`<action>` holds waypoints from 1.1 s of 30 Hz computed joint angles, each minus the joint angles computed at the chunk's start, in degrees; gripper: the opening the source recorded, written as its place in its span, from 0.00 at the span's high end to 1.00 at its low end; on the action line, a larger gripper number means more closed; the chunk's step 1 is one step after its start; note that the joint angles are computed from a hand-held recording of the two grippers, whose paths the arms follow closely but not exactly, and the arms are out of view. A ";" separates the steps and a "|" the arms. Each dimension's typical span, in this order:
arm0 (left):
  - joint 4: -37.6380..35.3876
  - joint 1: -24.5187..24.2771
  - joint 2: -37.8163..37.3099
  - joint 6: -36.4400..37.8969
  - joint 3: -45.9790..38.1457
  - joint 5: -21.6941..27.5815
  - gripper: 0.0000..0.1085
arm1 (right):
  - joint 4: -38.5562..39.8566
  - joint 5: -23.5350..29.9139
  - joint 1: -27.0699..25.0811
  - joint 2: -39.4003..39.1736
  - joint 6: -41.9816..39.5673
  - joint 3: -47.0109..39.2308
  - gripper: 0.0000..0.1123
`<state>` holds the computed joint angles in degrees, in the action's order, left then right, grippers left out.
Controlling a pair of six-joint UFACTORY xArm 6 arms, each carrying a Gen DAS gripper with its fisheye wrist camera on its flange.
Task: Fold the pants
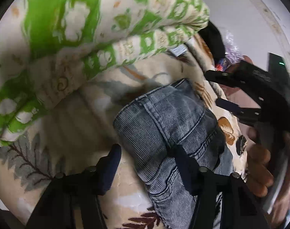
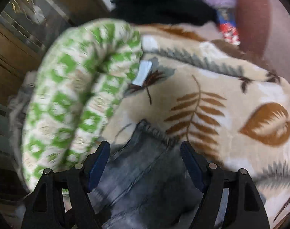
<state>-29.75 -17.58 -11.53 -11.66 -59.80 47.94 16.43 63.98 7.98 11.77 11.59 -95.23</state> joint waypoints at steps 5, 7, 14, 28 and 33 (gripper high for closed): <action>-7.53 2.66 1.75 1.64 -0.66 4.70 0.49 | 2.63 4.76 0.02 8.38 -1.97 -7.05 0.31; -6.81 2.30 2.02 0.83 -0.51 4.39 0.49 | 0.04 5.60 1.21 10.28 -1.45 -8.69 0.34; -6.35 0.94 -0.83 2.55 0.20 1.94 0.82 | -6.75 7.01 3.67 6.47 0.28 -6.92 0.91; 25.81 -16.70 -25.76 -10.42 14.61 -16.14 0.86 | 1.83 -9.32 -0.67 -28.80 0.13 20.40 0.93; 42.79 -27.95 -27.82 -20.33 14.14 -16.38 0.86 | 5.30 -9.48 -9.00 -45.85 -2.40 34.36 0.93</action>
<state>13.04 -45.53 -39.35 -31.99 -45.66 31.56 21.73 54.50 -1.02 -34.08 9.19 -60.87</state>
